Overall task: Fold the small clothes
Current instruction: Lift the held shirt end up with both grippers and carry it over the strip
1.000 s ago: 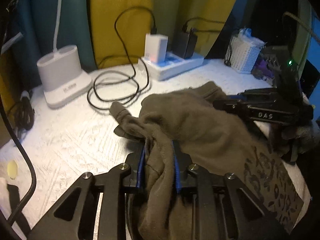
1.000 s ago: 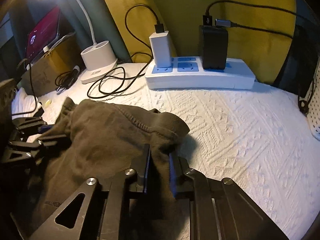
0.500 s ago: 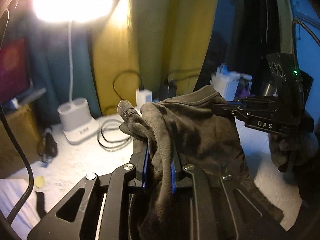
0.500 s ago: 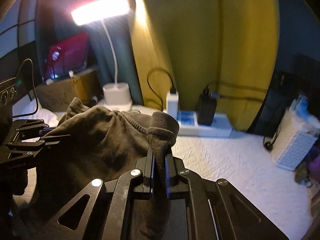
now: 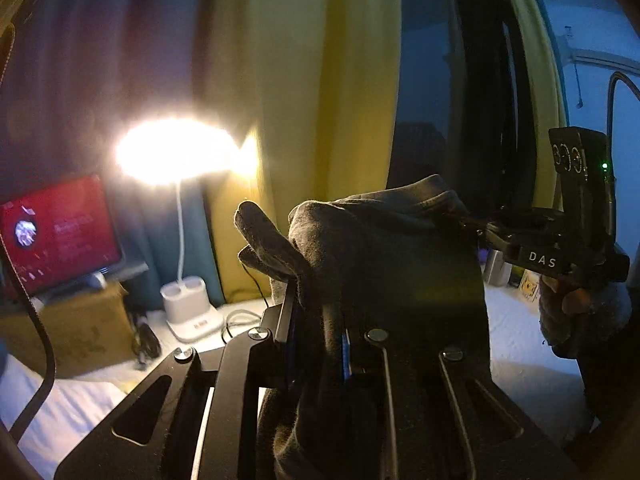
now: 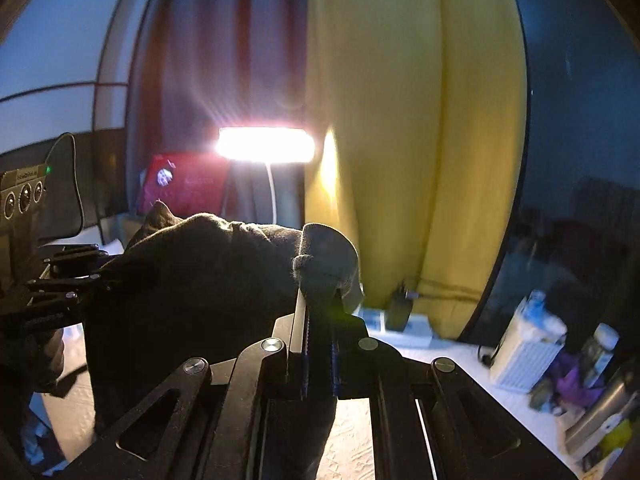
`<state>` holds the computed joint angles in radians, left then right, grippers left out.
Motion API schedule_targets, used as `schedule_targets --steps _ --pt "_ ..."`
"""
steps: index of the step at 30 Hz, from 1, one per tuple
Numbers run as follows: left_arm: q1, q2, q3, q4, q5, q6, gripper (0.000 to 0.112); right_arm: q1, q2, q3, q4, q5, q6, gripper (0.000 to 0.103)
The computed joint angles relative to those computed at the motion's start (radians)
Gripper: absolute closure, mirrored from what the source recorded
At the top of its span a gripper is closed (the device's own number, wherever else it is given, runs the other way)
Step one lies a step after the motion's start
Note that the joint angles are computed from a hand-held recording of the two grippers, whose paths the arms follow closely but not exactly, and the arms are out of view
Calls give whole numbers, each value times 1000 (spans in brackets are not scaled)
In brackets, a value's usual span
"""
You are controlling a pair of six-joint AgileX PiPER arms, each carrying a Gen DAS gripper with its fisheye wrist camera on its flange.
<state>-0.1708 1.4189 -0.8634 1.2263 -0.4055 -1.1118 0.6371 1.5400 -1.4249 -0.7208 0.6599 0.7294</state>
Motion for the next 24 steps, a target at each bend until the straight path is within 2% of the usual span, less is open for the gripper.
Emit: schedule_targets --steps 9,13,20,24 --pt "90 -276 84 100 -21 -87 98 193 -37 -146 -154 133 37 96" --pt "173 -370 102 188 -44 -160 98 266 -20 -217 -190 158 30 96" --pt "400 -496 146 361 -154 -286 98 355 61 -356 -158 147 -31 96" --pt "580 -530 170 403 -266 -311 98 365 143 -450 -55 115 -114 96"
